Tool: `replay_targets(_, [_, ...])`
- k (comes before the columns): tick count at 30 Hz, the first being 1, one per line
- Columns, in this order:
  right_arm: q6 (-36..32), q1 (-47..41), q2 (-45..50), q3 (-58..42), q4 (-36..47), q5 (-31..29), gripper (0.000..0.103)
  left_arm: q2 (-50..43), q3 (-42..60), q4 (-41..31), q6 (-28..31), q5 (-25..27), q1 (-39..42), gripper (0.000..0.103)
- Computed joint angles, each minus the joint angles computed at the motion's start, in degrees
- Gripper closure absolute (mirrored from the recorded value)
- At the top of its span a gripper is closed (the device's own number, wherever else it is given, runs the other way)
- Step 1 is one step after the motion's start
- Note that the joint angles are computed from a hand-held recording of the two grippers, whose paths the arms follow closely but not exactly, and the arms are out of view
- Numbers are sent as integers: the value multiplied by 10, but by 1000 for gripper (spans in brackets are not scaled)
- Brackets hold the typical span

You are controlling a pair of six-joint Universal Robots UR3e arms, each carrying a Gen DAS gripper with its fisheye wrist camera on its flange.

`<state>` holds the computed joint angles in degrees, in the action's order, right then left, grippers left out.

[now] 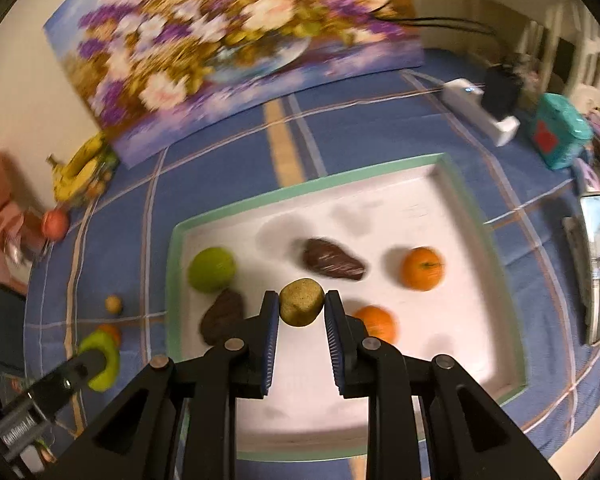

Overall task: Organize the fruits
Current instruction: 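Carry the kiwi and the green mango over the white tray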

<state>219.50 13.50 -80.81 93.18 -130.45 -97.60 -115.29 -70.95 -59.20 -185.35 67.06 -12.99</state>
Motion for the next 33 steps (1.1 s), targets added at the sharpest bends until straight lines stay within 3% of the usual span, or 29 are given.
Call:
replay_targets(5, [8, -26, -60, 48, 20, -26, 79, -21, 27, -3, 3, 10, -32, 57])
replay_targets(13, [4, -59, -120, 101, 25, -22, 79, -54, 56, -8, 2, 17, -59, 57])
replay_targets(28, [-12, -103, -74, 151, 46, 43, 79, -144, 120, -39, -5, 68, -97, 57])
replay_targets(33, [-11, -98, -72, 154, 45, 38, 79, -145, 112, -32, -10, 57, -89, 57])
